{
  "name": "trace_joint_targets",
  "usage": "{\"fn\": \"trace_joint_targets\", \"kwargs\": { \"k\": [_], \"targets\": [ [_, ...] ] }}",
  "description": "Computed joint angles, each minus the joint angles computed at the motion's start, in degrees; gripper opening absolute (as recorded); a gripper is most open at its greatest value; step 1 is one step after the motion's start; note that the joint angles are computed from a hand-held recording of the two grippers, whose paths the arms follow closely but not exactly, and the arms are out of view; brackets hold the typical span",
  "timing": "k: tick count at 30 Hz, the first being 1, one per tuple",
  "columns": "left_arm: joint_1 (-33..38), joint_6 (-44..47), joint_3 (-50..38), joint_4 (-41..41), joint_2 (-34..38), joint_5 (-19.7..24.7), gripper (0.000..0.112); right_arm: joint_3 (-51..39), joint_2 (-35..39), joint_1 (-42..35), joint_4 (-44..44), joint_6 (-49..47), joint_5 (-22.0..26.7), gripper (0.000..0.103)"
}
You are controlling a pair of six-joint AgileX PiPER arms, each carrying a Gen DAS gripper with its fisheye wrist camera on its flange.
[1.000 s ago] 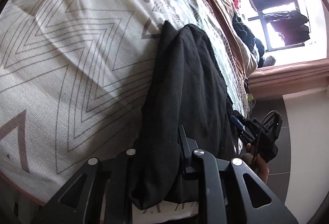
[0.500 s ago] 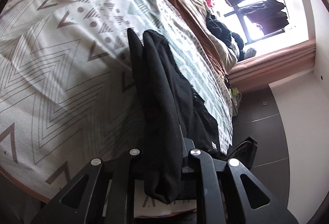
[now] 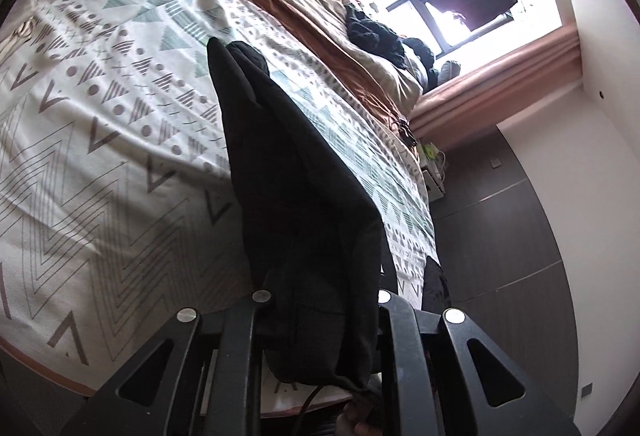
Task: Fold large clothes
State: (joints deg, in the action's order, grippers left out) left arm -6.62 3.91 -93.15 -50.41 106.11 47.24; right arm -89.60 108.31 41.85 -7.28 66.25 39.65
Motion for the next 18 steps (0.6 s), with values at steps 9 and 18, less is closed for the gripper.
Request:
{"fn": "trace_joint_targets", "kwargs": {
  "k": [9,18],
  "targets": [
    [-6.8,-7.2,-10.8,7.9,2.7,2.5,0.017,10.9,-9.9,4.7,-9.1,13.1,-5.1,0.01],
    [-14.3,-15.2,-24.5,15.6,9.0,6.4,0.017,27.9,-26.7,0.7,-17.9,25.8,-11.7,0.011]
  ]
}}
